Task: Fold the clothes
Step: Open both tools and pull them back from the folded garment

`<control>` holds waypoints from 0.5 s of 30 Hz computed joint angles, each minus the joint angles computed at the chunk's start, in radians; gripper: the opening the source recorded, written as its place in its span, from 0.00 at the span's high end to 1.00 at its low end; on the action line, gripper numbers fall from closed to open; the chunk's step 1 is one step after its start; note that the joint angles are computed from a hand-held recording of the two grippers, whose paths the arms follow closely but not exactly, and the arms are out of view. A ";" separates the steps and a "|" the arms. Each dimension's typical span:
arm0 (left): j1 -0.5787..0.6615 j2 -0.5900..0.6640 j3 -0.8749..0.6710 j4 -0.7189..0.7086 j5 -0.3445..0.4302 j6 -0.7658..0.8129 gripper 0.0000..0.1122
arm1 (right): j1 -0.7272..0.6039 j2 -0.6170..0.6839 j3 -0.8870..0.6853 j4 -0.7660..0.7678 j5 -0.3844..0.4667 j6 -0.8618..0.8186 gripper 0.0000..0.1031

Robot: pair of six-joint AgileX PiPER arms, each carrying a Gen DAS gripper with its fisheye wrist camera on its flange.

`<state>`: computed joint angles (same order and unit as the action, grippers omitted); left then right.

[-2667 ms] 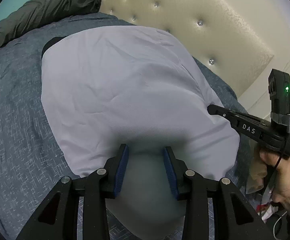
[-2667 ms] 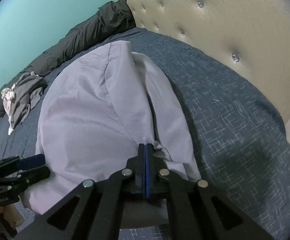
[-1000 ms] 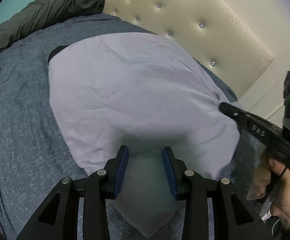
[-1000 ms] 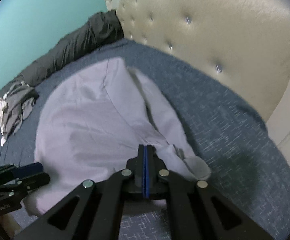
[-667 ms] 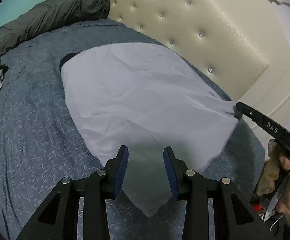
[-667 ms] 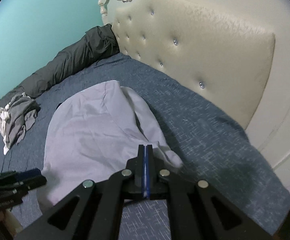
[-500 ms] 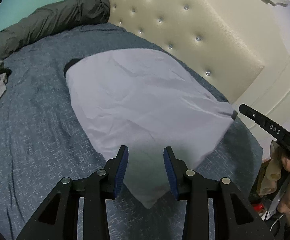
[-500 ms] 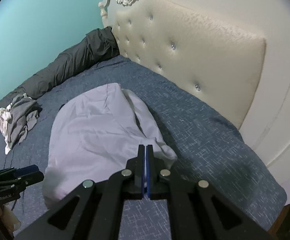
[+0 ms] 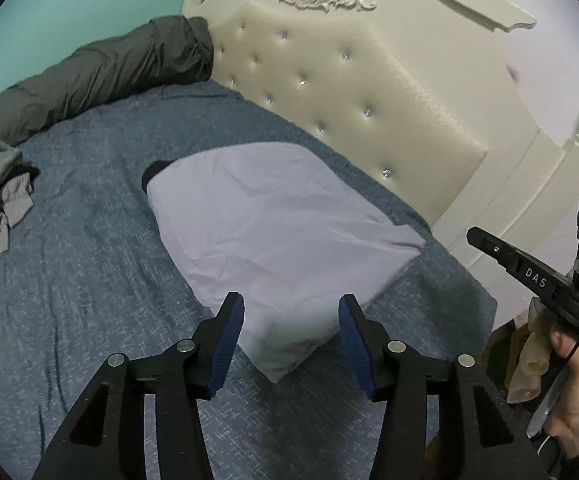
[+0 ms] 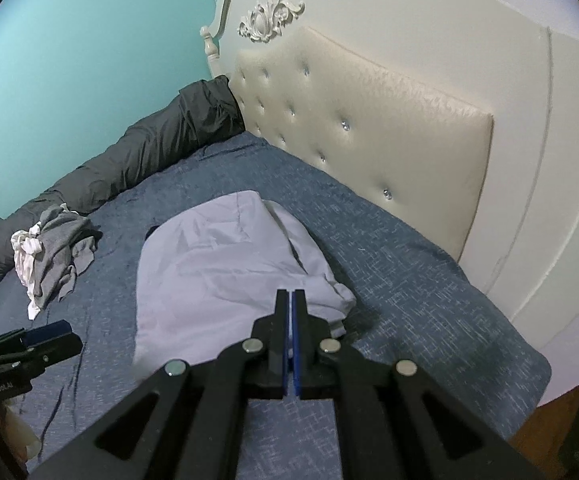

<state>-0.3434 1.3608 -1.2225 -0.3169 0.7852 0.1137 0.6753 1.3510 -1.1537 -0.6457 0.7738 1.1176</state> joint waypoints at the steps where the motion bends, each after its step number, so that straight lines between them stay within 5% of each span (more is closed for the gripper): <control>1: -0.003 -0.013 -0.001 0.009 0.006 -0.007 0.51 | 0.017 -0.008 -0.007 -0.007 0.021 0.008 0.99; 15: -0.025 -0.207 -0.021 0.100 0.128 -0.097 0.39 | 0.304 -0.059 -0.135 -0.156 0.360 0.135 0.92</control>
<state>-0.3683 1.1535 -1.2430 -0.2165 0.9132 0.0171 0.9798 1.2919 -1.2886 -0.8012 1.1334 1.2528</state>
